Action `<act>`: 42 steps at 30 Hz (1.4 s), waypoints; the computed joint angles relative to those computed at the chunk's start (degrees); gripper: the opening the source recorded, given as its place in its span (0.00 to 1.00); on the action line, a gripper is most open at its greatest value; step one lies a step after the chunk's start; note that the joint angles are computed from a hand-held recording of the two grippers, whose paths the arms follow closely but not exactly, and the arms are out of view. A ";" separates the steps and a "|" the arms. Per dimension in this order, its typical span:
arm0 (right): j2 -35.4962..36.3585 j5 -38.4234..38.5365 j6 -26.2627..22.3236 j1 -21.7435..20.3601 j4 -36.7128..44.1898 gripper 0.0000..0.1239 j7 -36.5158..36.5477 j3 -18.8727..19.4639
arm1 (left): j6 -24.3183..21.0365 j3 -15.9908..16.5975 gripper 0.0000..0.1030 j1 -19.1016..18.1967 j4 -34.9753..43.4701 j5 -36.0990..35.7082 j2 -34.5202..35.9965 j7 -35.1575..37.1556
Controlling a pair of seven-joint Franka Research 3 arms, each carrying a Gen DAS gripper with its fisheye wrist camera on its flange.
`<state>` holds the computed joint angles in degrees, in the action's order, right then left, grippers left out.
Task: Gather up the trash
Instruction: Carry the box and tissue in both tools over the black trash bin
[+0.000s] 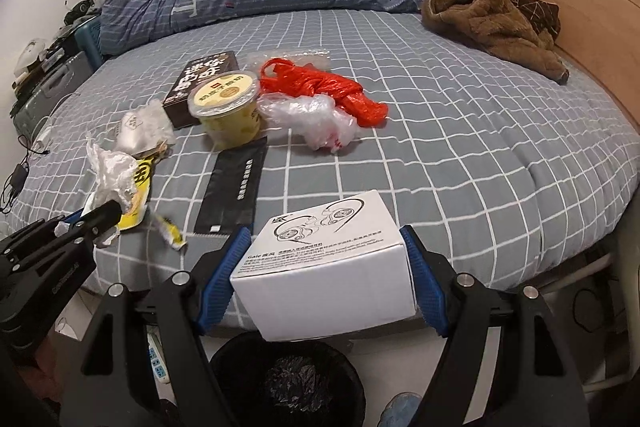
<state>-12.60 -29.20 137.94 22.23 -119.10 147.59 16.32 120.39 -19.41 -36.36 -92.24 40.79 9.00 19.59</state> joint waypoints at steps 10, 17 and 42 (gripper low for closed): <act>-3.76 1.90 0.78 0.27 -3.48 0.58 -0.12 1.46 | 0.48 -1.47 0.14 0.19 -4.87 -1.98 -3.91 -2.26; -5.32 3.31 0.03 0.62 -5.19 0.58 -0.44 2.98 | 0.41 -2.74 0.14 0.54 -8.80 -3.79 -6.57 -3.36; -9.63 9.61 -3.05 3.45 -10.13 0.58 0.60 6.34 | 1.12 -6.19 0.14 0.75 -20.37 -13.11 -14.35 -6.90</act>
